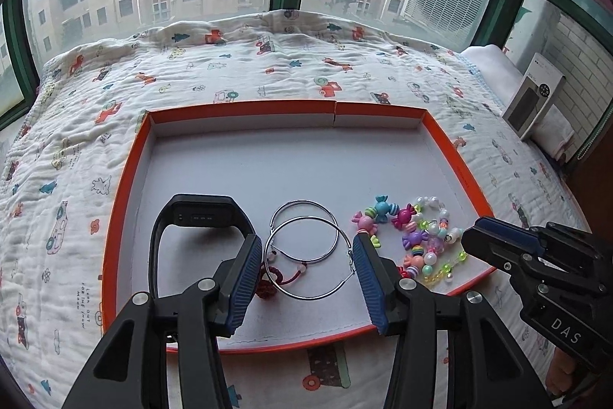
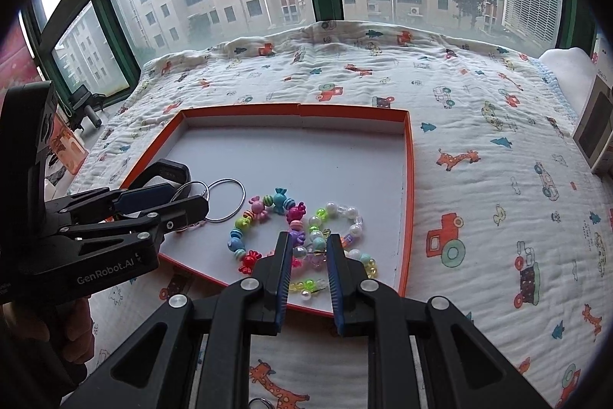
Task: Organize jewelry
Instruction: 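Carry the hoop into the tray and open the left tool while the right tool releases the stud there, then move the right tool onto the small silver ring while the left tool reaches the rose-gold pendant chain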
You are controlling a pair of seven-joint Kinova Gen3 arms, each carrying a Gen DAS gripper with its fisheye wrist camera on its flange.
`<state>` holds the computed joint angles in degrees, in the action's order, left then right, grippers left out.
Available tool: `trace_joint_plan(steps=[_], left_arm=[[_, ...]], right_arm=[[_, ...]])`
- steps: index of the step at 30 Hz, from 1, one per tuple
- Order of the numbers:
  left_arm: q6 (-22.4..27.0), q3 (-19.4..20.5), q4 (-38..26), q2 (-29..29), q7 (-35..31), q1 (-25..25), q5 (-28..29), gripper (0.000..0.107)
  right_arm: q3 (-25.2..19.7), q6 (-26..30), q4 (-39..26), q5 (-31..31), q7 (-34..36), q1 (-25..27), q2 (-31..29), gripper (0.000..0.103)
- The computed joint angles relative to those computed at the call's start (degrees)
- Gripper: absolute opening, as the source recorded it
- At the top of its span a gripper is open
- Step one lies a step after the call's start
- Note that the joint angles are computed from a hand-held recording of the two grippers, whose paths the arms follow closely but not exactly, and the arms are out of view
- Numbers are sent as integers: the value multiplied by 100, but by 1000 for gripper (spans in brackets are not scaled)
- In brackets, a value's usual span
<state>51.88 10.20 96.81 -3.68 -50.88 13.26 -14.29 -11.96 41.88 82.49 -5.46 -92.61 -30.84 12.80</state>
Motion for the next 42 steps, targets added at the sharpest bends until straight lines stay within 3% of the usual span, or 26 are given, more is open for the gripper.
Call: trace_joint_plan(steps=[7,17,28,42], left_arm=[[49,12,-22,-6,-4,11,14,57],[518,226,-192,-428,229,4,-177,57],[1203,670,-185,-1139,509,-122,-160,57],[1860,726,671,-2453,237,-400,949,57]], right_arm=[[16,87,-38,13,6,-8,32,23],[-20,72,292,-161,250,168,-362,40],[-95,155,704,-259,560,180,-810,42],[-197,362,1200,-520,900,47,-938,42]])
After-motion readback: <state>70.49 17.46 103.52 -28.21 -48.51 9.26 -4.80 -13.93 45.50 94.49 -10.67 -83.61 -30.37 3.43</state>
